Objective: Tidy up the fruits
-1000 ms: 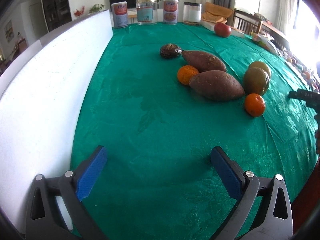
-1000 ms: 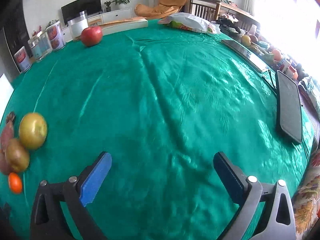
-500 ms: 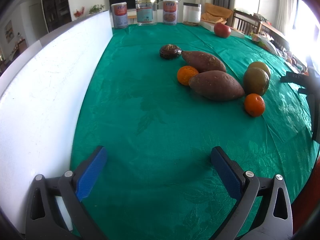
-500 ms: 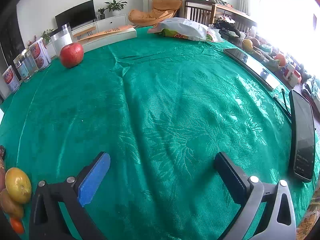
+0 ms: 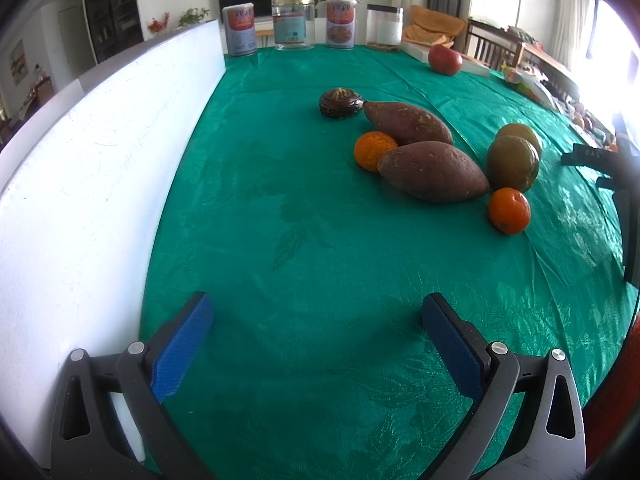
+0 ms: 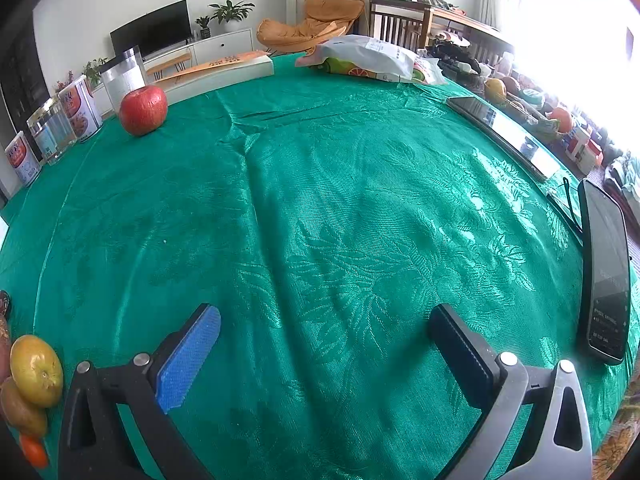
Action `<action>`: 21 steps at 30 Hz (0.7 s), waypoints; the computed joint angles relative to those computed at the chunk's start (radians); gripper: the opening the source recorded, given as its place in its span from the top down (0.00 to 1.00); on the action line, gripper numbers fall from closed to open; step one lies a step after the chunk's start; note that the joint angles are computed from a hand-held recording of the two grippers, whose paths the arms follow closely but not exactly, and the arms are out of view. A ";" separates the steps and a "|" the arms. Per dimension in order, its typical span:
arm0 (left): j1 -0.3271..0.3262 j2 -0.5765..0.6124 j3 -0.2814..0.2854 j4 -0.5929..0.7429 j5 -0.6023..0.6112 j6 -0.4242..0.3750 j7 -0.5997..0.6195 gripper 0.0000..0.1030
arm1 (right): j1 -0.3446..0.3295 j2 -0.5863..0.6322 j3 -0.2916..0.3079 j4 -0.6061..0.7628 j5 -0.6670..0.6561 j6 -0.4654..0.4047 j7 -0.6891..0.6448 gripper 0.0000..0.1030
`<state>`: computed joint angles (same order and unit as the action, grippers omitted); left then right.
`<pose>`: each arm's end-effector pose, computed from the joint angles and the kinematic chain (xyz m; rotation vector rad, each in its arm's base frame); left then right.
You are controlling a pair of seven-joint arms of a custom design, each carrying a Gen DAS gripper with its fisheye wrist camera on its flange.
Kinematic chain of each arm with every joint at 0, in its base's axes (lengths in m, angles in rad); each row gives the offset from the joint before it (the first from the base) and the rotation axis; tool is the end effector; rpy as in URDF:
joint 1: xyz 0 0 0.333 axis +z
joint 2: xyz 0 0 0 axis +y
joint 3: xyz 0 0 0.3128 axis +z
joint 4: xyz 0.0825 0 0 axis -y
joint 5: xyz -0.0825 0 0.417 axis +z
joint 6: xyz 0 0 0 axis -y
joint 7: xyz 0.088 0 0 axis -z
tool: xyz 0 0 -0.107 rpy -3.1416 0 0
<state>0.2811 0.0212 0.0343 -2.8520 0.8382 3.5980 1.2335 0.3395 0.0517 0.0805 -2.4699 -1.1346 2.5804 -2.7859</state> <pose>0.3863 0.0275 0.2309 -1.6391 2.0743 -0.7211 0.4443 0.2162 0.2423 -1.3696 2.3996 -0.7691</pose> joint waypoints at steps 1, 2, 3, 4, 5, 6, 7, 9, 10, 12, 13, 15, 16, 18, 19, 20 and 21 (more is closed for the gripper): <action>0.000 0.000 0.000 -0.001 -0.004 0.001 0.003 0.00 | 0.000 0.000 0.000 -0.001 -0.001 0.000 0.000 0.00; -0.001 0.000 -0.001 -0.001 -0.005 0.001 0.003 0.00 | 0.000 0.001 0.000 0.001 0.000 0.000 0.000 0.00; 0.000 0.000 -0.001 -0.001 -0.004 0.002 0.004 0.00 | 0.000 0.000 0.000 0.000 0.000 0.000 0.000 0.00; 0.000 0.000 -0.001 -0.001 -0.004 0.002 0.004 0.00 | 0.000 0.000 0.000 0.000 -0.001 0.000 0.001 0.00; 0.001 0.001 0.000 0.000 0.001 0.003 0.002 0.00 | 0.000 0.001 0.000 0.000 -0.001 0.000 0.001 0.00; 0.001 0.002 0.000 0.000 0.001 0.004 0.003 0.00 | 0.000 0.001 0.000 0.001 -0.001 0.000 0.000 0.00; 0.001 0.004 0.000 0.002 0.003 0.004 0.002 0.00 | 0.000 0.001 -0.001 0.000 -0.002 0.001 0.001 0.00; 0.001 0.004 0.000 0.002 0.003 0.004 0.002 0.00 | 0.000 0.001 0.000 0.001 -0.001 0.000 0.001 0.00; 0.001 0.004 0.000 0.002 0.003 0.004 0.002 0.00 | 0.000 0.001 -0.001 0.000 -0.002 0.001 0.001 0.00; 0.001 0.003 -0.001 0.002 0.001 0.002 0.000 0.00 | 0.000 0.001 -0.001 0.000 -0.002 0.001 0.002 0.00; 0.000 0.002 -0.001 0.000 -0.003 0.003 0.003 0.00 | 0.000 0.002 0.000 0.001 -0.001 0.000 0.001 0.00; 0.001 0.003 -0.001 0.002 0.000 0.001 -0.001 0.00 | 0.000 0.001 -0.001 0.001 -0.002 0.000 0.001 0.00; 0.001 0.003 0.000 0.002 0.003 0.001 -0.001 0.00 | 0.000 0.001 -0.001 0.001 -0.002 0.000 0.001 0.00; 0.005 0.006 0.002 0.003 0.016 0.007 -0.003 0.00 | 0.000 0.001 -0.001 0.001 -0.002 0.001 0.002 0.00; 0.005 0.006 0.002 0.003 0.014 0.008 -0.004 0.00 | 0.001 0.001 -0.001 0.001 -0.002 0.000 0.001 0.00; 0.001 0.002 -0.001 0.001 0.000 0.002 0.000 0.00 | 0.001 0.002 -0.001 0.001 -0.002 0.000 0.002 0.00; -0.002 0.000 -0.004 0.001 -0.011 -0.004 0.001 0.00 | 0.000 0.001 -0.001 0.000 -0.003 0.001 0.002 0.00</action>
<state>0.2790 0.0214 0.0307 -2.8512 0.8269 3.5945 1.2343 0.3397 0.0526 0.0795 -2.4700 -1.1375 2.5814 -2.7836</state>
